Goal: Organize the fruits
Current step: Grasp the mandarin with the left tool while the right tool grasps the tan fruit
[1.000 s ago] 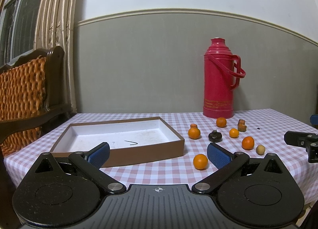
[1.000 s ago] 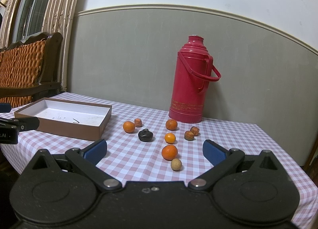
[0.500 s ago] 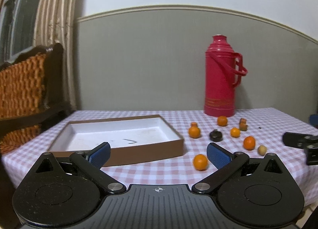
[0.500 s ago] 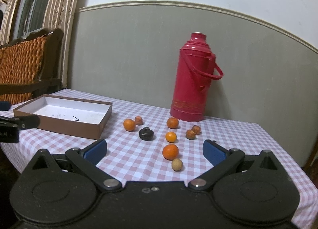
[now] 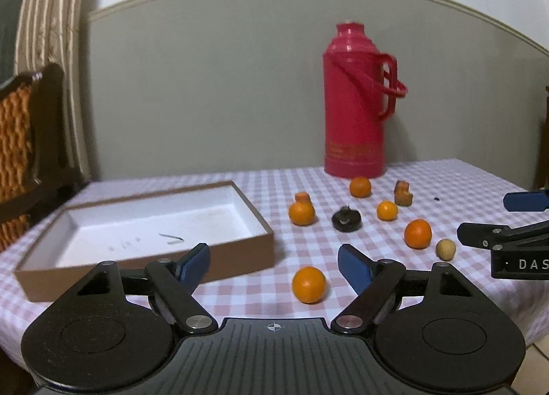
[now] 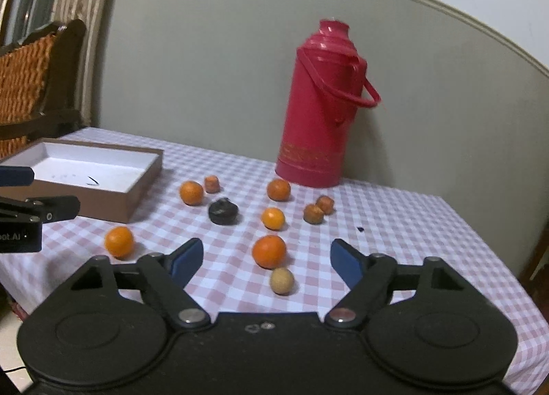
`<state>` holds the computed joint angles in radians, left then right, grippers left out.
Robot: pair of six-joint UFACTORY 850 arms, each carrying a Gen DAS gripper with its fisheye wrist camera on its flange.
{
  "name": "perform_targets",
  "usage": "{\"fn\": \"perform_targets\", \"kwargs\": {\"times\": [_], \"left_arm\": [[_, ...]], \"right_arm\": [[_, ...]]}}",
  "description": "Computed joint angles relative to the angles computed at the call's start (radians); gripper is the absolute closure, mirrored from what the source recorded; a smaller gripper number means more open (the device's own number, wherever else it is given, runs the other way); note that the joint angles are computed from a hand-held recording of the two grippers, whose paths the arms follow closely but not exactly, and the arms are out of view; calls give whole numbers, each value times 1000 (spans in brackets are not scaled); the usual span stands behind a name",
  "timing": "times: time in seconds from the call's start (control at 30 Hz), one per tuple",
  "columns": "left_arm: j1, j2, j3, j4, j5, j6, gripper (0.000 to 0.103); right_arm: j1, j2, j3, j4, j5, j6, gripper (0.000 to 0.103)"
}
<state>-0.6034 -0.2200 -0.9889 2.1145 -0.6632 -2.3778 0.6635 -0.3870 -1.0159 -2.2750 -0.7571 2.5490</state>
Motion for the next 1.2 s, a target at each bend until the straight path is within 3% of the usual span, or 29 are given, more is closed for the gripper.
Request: {"fn": "perform_targets", "kwargs": {"times": [0.1,0.2,0.43,0.57,0.67,0.83,0.87,0.9,0.97,1.0,1.2], "left_arm": [[5,-51,-49,-14,38,32,27],[15,-99,-104,-65,103,80,39],[17,-163,-169,-162,126,153,40],[25,-179,-188,-177,140,168,40],[27,-191,-205,-212,146,212,52],[27,-194,-208,-227,150,220,52],[28,-197,-212,-241,155,233,57],[30,-202,-219,-262,165,252,69],[32,-200,-215,-240,174,234,70],[31,-201,-214,-235,169,234,70],[35,-186,-198,-204,173,188,70]], "right_arm": [[-26,-29,-33,1,45,-3,38],[-48,-61,-71,9,98,-14,44],[-87,-124,-152,56,205,-63,57],[-98,-143,-177,83,237,-87,63],[-105,-153,-191,102,259,-97,66],[-108,-160,-204,124,279,-111,67],[-108,-161,-206,123,284,-109,68],[-108,-162,-207,122,285,-109,71],[-108,-164,-209,108,292,-96,76],[-109,-164,-211,106,297,-89,87],[-101,-163,-212,110,283,-94,88]]}}
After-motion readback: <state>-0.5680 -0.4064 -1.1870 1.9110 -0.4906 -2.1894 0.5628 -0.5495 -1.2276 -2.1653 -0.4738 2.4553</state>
